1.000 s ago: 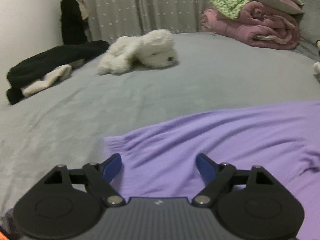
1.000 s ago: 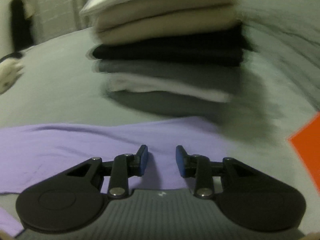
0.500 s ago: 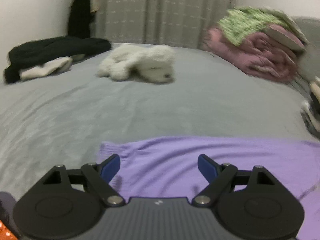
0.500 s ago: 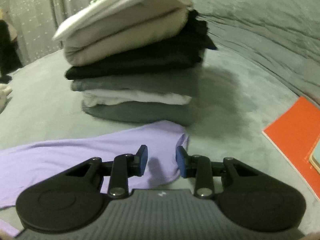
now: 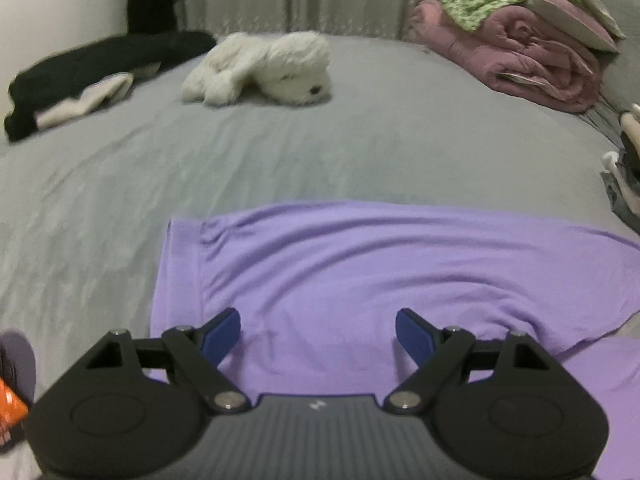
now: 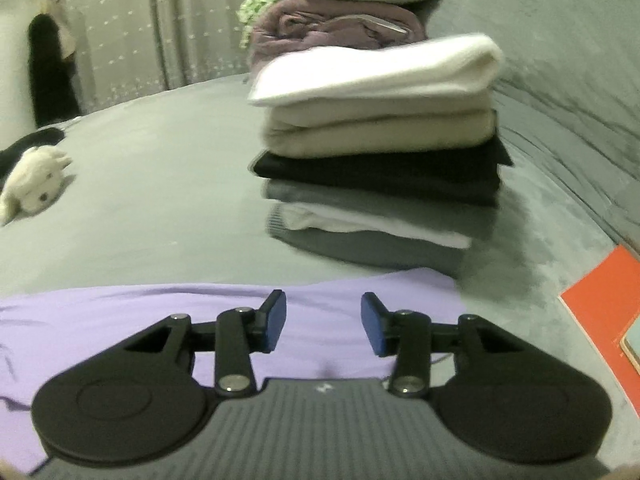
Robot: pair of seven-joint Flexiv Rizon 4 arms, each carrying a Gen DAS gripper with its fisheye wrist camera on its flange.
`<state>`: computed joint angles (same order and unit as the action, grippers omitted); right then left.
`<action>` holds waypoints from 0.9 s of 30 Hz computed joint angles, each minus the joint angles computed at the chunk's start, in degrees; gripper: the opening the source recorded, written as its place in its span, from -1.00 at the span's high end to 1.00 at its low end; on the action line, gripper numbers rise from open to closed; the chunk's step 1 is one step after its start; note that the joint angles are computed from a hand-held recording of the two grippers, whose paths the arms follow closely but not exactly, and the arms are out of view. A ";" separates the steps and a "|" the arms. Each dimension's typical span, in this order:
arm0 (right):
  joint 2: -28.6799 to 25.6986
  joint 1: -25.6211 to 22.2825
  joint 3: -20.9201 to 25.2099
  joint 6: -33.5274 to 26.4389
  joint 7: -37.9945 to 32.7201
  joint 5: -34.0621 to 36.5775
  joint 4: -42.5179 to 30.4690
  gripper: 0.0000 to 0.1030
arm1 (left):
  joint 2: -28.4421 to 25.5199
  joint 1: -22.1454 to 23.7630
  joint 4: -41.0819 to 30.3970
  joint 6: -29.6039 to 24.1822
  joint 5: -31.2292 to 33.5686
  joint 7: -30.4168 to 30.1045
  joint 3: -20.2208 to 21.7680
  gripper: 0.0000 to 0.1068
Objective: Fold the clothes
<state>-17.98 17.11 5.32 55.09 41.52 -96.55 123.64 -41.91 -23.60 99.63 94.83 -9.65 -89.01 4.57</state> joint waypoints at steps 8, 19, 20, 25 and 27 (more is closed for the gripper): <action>-3.19 4.35 0.60 0.28 -4.06 2.24 -5.36 -0.12 | 1.62 -0.43 1.73 -1.81 -0.23 -1.58 0.18 -0.61; -12.68 10.58 -1.58 6.08 -11.28 6.03 -16.11 -0.20 | 2.09 -0.55 1.95 -3.73 1.12 -5.27 1.20 -0.59; -13.50 11.19 -1.99 6.75 -12.19 6.21 -17.14 -0.20 | 2.07 -0.37 1.95 -3.69 1.20 -5.47 1.09 -0.58; -17.25 14.01 -3.44 9.65 -18.39 9.96 -21.48 -0.24 | 2.28 1.90 2.61 -2.72 1.45 -5.33 -1.27 -0.58; -18.58 15.28 -3.89 10.45 -21.71 12.66 -22.88 -0.24 | 2.28 2.78 3.03 -2.11 1.43 -4.90 -2.15 -0.52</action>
<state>-36.55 32.38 1.43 65.53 19.81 -83.89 100.76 -39.62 -20.83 102.66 92.73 -8.22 -93.91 2.42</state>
